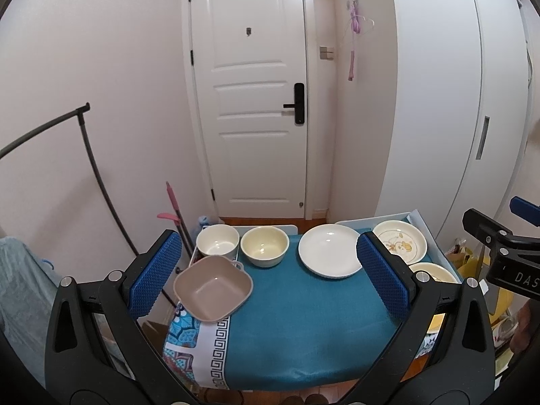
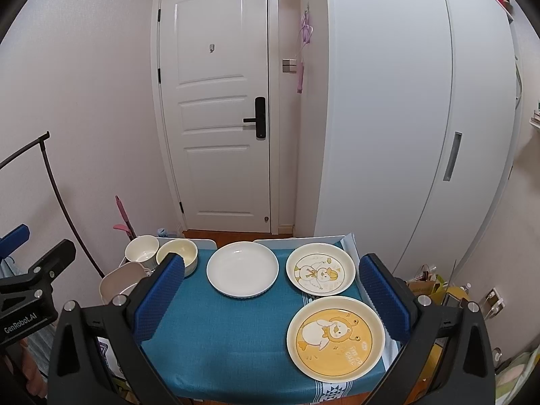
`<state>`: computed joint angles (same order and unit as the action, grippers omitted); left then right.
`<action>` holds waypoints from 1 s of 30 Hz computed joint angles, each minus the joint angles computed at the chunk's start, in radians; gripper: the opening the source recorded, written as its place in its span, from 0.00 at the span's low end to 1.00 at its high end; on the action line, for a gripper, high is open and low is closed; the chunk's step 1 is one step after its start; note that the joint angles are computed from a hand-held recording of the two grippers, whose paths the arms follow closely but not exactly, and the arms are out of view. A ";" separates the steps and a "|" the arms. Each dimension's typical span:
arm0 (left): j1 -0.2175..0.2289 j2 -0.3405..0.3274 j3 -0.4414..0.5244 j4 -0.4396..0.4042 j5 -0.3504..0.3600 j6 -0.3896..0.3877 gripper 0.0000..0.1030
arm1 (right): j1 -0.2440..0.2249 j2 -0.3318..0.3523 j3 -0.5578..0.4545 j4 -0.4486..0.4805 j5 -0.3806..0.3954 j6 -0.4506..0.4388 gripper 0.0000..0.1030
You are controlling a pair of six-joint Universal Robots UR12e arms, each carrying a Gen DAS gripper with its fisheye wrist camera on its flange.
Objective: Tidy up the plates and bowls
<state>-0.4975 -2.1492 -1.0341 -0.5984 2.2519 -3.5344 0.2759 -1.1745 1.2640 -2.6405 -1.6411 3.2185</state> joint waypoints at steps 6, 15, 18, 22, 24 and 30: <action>0.000 0.001 -0.001 -0.003 0.001 -0.002 1.00 | 0.002 0.002 -0.005 0.012 0.000 -0.001 1.00; 0.000 0.005 -0.005 -0.006 0.006 -0.006 1.00 | 0.004 0.003 -0.006 0.008 -0.003 -0.001 1.00; 0.000 0.005 -0.005 -0.006 0.006 -0.006 1.00 | 0.005 0.003 -0.006 0.008 -0.003 -0.001 1.00; 0.000 0.005 -0.005 -0.007 0.009 -0.007 1.00 | 0.007 0.006 -0.010 0.002 -0.008 0.001 1.00; 0.001 0.007 -0.006 -0.010 0.011 -0.009 1.00 | 0.008 0.006 -0.010 0.000 -0.009 -0.002 1.00; 0.005 0.012 -0.010 -0.018 0.008 -0.013 1.00 | 0.008 0.005 -0.006 -0.003 -0.006 -0.002 1.00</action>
<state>-0.4924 -2.1372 -1.0444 -0.6161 2.2595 -3.5479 0.2835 -1.1694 1.2580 -2.6440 -1.6468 3.2161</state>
